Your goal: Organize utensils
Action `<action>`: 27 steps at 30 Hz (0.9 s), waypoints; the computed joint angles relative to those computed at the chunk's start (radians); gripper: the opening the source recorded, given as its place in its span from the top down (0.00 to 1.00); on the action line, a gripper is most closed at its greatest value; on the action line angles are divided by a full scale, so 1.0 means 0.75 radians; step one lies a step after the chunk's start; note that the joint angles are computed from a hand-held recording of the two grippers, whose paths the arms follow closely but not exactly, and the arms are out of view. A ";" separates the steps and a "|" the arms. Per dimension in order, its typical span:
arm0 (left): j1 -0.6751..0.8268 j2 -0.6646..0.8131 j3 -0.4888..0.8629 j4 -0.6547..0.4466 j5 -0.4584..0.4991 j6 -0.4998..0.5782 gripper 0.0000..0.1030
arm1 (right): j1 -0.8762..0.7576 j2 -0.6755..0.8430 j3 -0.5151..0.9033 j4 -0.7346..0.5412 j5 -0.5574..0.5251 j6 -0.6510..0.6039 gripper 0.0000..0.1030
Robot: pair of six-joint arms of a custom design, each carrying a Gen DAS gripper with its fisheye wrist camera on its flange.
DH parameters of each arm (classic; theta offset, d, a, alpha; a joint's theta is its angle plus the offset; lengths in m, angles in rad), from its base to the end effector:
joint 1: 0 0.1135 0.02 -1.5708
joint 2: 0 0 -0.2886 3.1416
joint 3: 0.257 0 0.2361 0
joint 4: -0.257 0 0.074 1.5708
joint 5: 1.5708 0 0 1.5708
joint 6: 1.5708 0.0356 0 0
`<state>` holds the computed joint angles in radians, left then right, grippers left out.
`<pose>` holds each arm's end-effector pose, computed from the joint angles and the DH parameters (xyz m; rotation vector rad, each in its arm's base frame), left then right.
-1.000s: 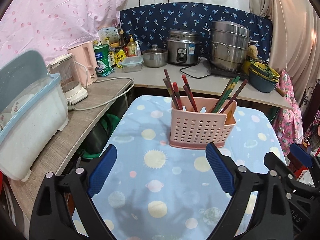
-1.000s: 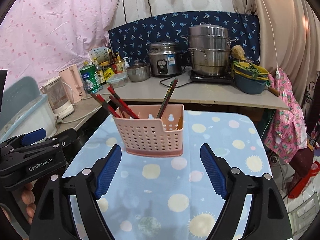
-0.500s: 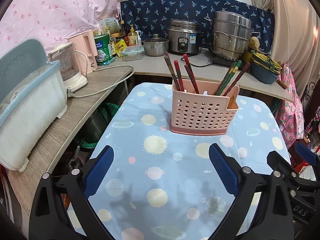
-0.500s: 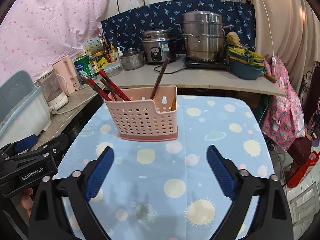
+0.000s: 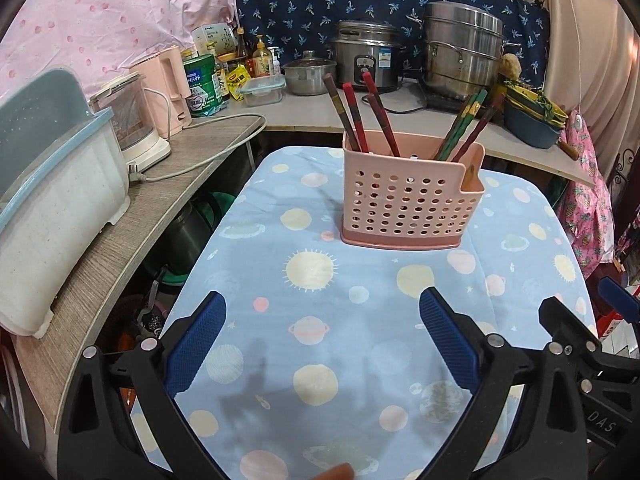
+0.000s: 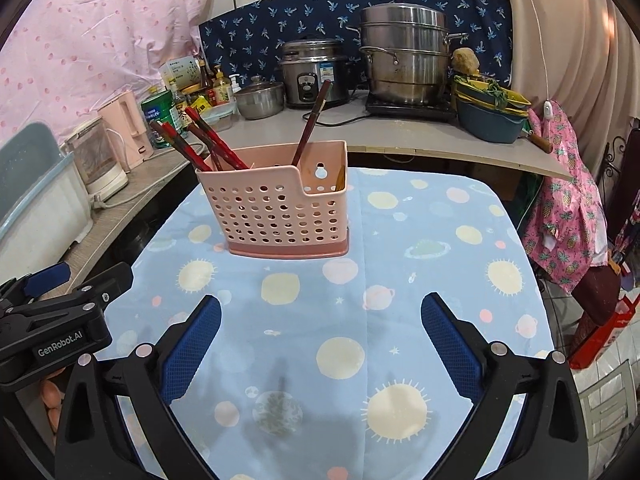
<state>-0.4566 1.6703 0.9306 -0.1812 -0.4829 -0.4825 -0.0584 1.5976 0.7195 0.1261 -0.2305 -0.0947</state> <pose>0.2960 -0.1270 0.2071 -0.2254 2.3481 0.1579 0.2991 -0.0093 0.1904 -0.1574 2.3003 0.1894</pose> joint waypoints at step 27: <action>0.028 0.143 0.056 0.013 0.034 0.007 0.10 | 0.011 0.164 0.069 0.000 0.018 0.007 0.06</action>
